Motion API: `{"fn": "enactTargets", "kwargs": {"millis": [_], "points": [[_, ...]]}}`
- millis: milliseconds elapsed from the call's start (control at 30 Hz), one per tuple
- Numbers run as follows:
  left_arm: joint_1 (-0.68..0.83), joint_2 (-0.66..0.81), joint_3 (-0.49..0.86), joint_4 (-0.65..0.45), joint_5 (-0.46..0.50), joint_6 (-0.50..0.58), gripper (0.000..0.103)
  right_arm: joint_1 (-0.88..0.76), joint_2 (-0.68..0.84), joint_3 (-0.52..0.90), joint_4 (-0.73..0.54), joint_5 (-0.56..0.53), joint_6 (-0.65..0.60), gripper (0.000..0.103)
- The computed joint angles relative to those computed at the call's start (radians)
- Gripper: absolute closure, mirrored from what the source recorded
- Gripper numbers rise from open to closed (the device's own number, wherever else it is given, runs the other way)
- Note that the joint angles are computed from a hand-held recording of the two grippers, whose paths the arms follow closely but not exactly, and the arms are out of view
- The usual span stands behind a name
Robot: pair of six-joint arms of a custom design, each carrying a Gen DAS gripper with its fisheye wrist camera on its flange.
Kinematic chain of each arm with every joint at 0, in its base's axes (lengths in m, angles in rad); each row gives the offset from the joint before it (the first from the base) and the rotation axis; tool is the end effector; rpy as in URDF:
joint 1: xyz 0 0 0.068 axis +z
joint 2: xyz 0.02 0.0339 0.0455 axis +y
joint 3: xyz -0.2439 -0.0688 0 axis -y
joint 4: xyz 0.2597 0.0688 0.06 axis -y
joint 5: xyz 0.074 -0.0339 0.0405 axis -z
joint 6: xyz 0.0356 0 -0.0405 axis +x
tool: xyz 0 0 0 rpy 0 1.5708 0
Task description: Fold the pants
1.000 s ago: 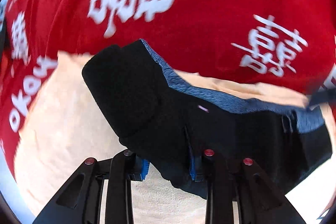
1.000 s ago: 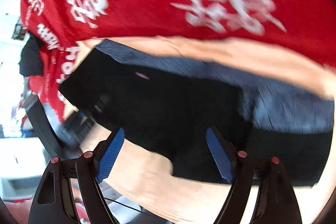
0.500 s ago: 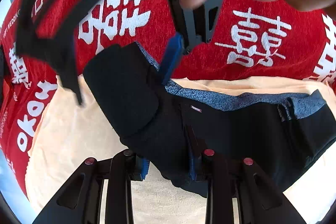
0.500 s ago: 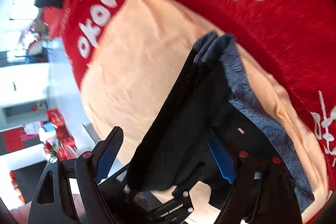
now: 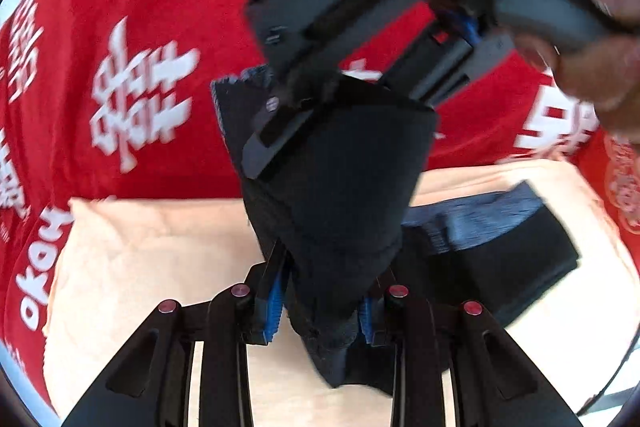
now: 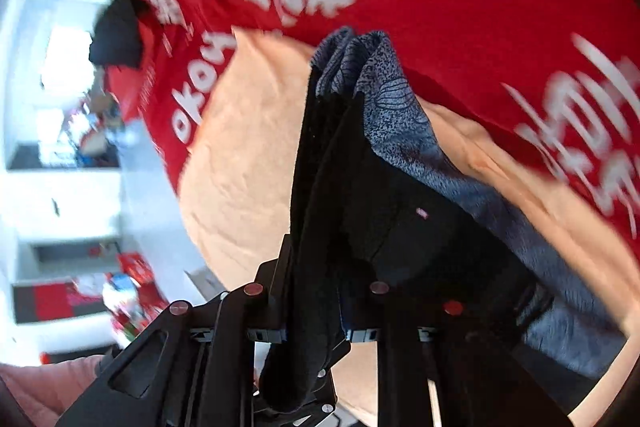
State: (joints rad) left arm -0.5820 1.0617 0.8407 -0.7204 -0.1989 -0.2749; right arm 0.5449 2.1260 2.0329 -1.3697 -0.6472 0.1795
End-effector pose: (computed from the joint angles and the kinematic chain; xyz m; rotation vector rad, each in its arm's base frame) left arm 0.1975 -0.1215 0.2401 0.3006 2.4708 -0.1106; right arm 0.3513 0.2380 0.2546 0.5701 -2.8007 -0.9510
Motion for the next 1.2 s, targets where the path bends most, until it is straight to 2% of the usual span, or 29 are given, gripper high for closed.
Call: {"fn": "enactTargets", "kwargs": {"millis": [67,233,400,433,533,633,767,900,967,1033,1133,1200], "points": [[-0.095,0.043,0.054,-0.013,-0.035,-0.028,0.073,-0.071,-0.152,-0.199,0.08,-0.035,-0.001,0.083],[-0.295,0.201,0.201,-0.025,-0.08,-0.083,0.073,-0.264,-0.427,-0.52,0.148,-0.11,-0.055,0.083],[-0.439,0.403,0.365,-0.04,-0.089,-0.126,0.073,-0.557,-0.592,-0.726,0.051,-0.176,-0.261,0.083],[-0.464,0.451,0.401,-0.043,-0.088,-0.135,0.073,-0.589,-0.604,-0.75,0.045,-0.181,-0.281,0.083],[-0.525,0.581,0.498,-0.05,-0.085,-0.149,0.073,-0.776,-0.611,-0.829,-0.037,-0.189,-0.457,0.083],[-0.566,0.701,0.578,-0.054,-0.079,-0.167,0.073,-0.906,-0.556,-0.866,-0.059,-0.165,-0.589,0.083],[-0.591,0.845,0.665,-0.079,-0.064,-0.218,0.073,-1.005,-0.462,-0.9,-0.021,-0.106,-0.693,0.083],[-0.61,0.934,0.736,-0.121,-0.097,-0.244,0.071,-1.036,-0.375,-0.938,0.077,-0.085,-0.713,0.082],[-0.606,0.944,0.738,-0.117,-0.065,-0.25,0.055,-1.045,-0.359,-0.947,0.104,-0.068,-0.73,0.08],[-0.603,0.95,0.749,-0.132,-0.046,-0.259,0.055,-1.046,-0.36,-0.958,0.133,-0.039,-0.738,0.076],[-0.596,0.932,0.746,-0.149,-0.017,-0.265,0.051,-1.046,-0.37,-0.974,0.153,-0.03,-0.735,0.076],[-0.581,0.909,0.741,-0.171,0.031,-0.291,0.026,-1.03,-0.393,-0.985,0.173,-0.022,-0.711,0.074]]}}
